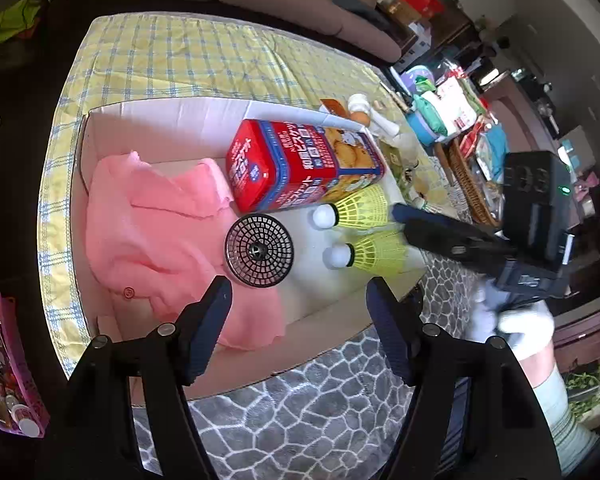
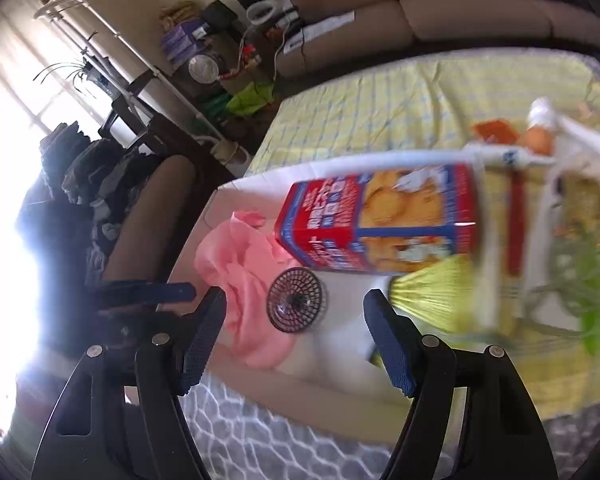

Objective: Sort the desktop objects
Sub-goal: 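Lower the black mesh disc onto the pink cloth and open the right gripper, then grasp a second black mesh disc with the right gripper and lift it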

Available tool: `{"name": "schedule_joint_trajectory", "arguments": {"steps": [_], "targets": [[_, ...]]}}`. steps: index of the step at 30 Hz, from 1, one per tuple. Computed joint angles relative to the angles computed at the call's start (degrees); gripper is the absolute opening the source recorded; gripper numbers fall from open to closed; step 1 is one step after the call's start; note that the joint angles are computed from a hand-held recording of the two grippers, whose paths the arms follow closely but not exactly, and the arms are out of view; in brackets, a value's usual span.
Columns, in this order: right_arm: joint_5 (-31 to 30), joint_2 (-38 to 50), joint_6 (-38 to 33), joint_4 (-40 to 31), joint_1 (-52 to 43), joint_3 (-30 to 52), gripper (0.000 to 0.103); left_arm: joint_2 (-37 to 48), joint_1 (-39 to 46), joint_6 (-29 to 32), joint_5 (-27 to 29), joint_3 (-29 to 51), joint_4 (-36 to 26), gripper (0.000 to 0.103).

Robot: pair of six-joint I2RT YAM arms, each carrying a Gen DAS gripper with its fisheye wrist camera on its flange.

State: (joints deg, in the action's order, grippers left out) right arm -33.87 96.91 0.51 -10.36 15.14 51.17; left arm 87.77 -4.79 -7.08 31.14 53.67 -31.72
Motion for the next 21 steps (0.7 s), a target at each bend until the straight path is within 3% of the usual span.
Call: {"name": "schedule_joint_trajectory", "arguments": {"steps": [4, 6, 11, 15, 17, 21], "targets": [[0.8, -9.6, -7.9, -5.8, -6.9, -3.8, 0.074, -4.4, -4.0, -1.5, -3.9, -1.4, 0.9, 0.076], [2.1, -13.9, -12.8, -8.6, -11.1, -5.7, 0.074, -7.4, -7.8, -3.5, -6.2, -2.8, 2.6, 0.087], [3.5, -15.8, -21.7, -14.0, -21.7, -9.0, 0.074, -10.5, -22.3, -11.4, -12.7, -6.0, 9.1, 0.089], [3.2, -12.1, -24.5, -11.2, -27.9, -12.6, 0.071, -5.4, -34.3, -17.5, -18.8, -6.4, 15.6, 0.088], [1.7, -9.0, -25.6, -9.0, -30.1, -14.0, 0.056, -0.4, -39.7, -19.8, -22.4, -5.1, 18.6, 0.084], [-0.8, -5.2, -25.5, -2.9, -30.4, -17.3, 0.046, 8.0, -46.1, -20.6, -28.7, -2.2, 21.4, 0.072]]}}
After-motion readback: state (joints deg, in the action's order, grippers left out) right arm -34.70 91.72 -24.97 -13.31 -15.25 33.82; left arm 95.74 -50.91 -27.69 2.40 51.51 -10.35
